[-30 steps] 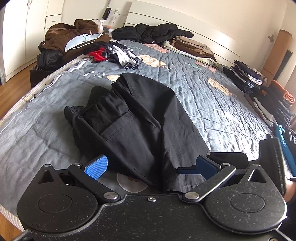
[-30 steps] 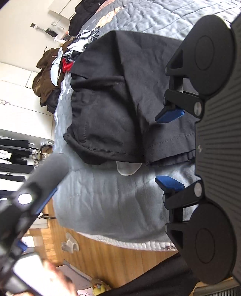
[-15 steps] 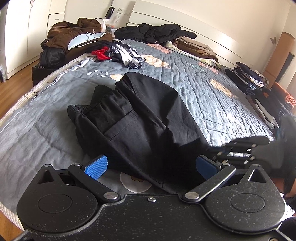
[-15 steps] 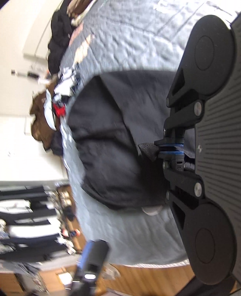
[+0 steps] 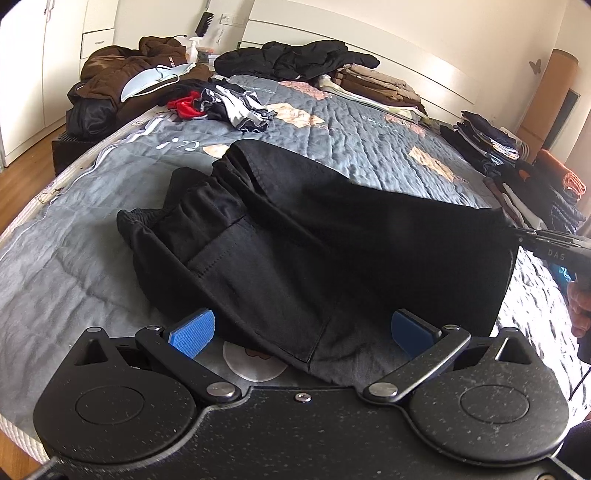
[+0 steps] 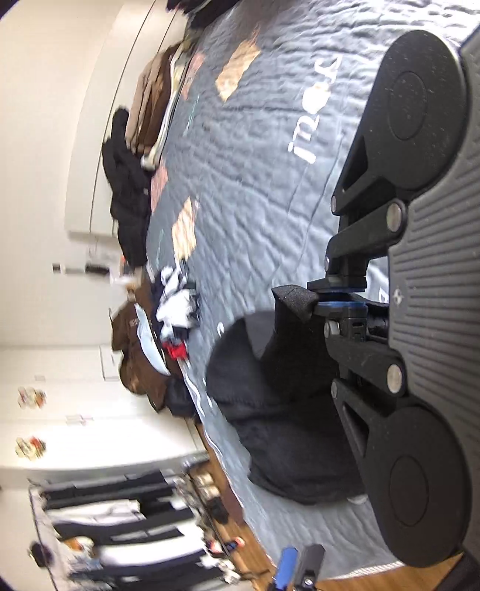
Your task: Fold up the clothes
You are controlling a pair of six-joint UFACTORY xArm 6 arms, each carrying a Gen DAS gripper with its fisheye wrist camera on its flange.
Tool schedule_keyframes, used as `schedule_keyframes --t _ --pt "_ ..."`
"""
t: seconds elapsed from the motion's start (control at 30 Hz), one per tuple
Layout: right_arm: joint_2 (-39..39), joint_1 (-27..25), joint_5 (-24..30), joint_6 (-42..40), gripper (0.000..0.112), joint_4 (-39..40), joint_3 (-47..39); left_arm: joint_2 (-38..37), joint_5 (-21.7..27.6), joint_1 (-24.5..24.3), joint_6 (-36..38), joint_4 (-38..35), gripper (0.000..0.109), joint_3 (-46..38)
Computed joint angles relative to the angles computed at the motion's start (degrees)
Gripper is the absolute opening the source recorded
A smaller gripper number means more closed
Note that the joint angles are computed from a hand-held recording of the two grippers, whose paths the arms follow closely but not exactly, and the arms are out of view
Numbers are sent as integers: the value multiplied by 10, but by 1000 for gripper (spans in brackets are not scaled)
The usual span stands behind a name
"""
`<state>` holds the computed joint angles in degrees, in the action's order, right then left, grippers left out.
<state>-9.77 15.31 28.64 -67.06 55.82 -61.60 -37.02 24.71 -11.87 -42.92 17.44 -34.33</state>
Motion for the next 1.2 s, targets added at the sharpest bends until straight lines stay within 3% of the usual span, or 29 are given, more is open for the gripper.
schedule_keyframes --t 0.2,0.43,0.5,0.67,0.83,1.0,1.2 --pt "20 -39 -35 22 4 9 0 12 -3 -6 1 3 103 -6" --pt "105 -59 -43 161 6 -157 -10 26 0 -11 6 6 103 -15" --pt "107 -56 -53 171 8 -172 3 27 1 -9 4 7 103 -15" --pt "69 -60 -60 148 17 -143 20 24 8 -6 -19 30 103 -15" --pt "26 -59 -45 77 36 -71 13 19 37 -3 -94 101 103 -20" --pt "9 -11 24 0 44 -18 -6 4 48 8 -151 144 103 -18" --pt "79 90 79 -22 55 -17 -94 8 53 13 -131 137 103 -22"
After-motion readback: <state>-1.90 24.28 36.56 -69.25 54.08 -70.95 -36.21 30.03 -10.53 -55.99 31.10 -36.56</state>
